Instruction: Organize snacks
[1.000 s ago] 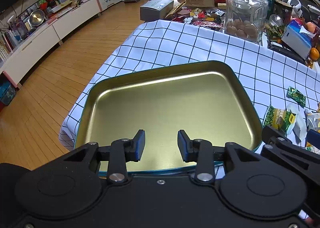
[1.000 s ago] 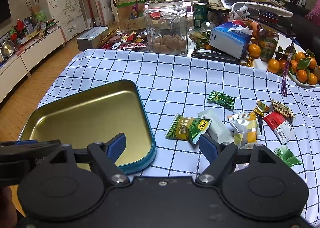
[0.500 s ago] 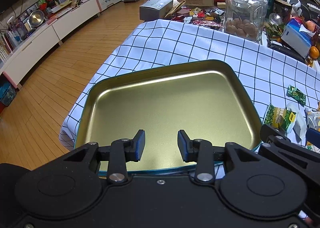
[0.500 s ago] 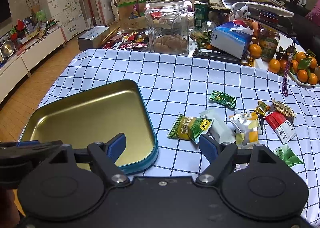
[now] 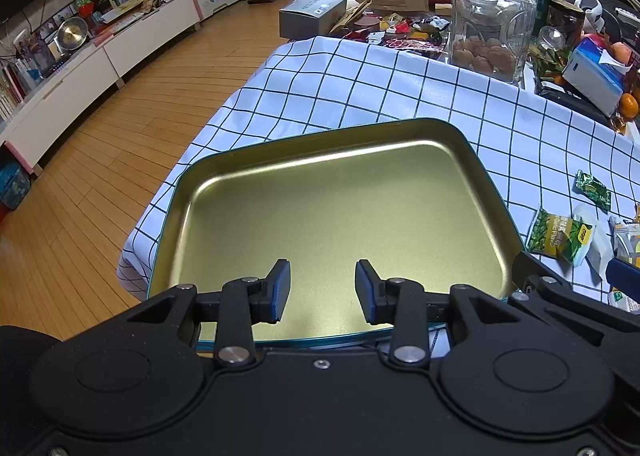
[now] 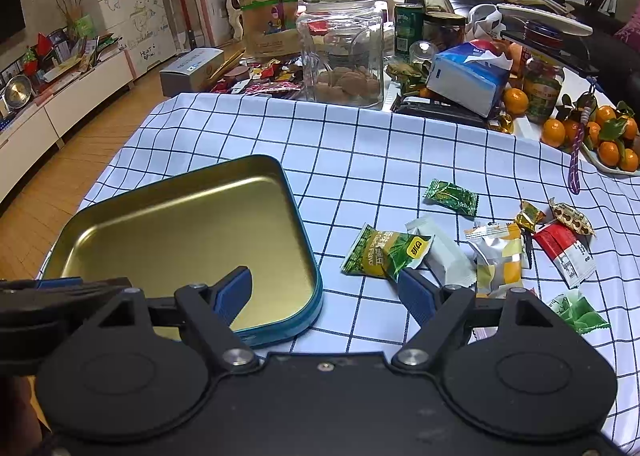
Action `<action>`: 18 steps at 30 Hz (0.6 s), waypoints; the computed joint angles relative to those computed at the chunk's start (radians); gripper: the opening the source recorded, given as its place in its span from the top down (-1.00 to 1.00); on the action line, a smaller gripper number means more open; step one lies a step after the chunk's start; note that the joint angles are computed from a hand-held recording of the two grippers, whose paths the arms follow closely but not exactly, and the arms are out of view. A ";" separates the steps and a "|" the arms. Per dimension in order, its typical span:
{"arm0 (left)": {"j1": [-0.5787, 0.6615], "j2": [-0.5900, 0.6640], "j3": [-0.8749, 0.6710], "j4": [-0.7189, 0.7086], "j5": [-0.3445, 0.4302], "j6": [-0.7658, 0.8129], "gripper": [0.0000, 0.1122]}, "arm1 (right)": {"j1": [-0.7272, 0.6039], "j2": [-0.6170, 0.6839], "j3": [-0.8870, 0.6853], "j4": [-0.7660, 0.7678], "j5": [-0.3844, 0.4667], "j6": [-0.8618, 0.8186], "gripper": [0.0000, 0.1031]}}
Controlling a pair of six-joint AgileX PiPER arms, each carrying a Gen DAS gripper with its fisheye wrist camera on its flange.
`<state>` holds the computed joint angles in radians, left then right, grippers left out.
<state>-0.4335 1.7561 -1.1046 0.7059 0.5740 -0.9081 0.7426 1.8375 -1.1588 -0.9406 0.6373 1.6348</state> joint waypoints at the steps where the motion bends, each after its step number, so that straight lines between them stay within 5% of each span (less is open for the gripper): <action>1: -0.001 0.001 -0.001 -0.001 0.000 0.000 0.17 | 0.001 0.001 -0.001 0.001 0.001 -0.001 -0.62; 18: 0.013 -0.019 0.006 -0.083 -0.041 0.083 0.17 | 0.008 -0.001 -0.002 -0.001 0.028 -0.006 -0.62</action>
<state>-0.4203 1.7367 -1.0988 0.6226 0.5330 -0.8249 0.7510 1.8364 -1.1612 -0.9415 0.6650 1.6287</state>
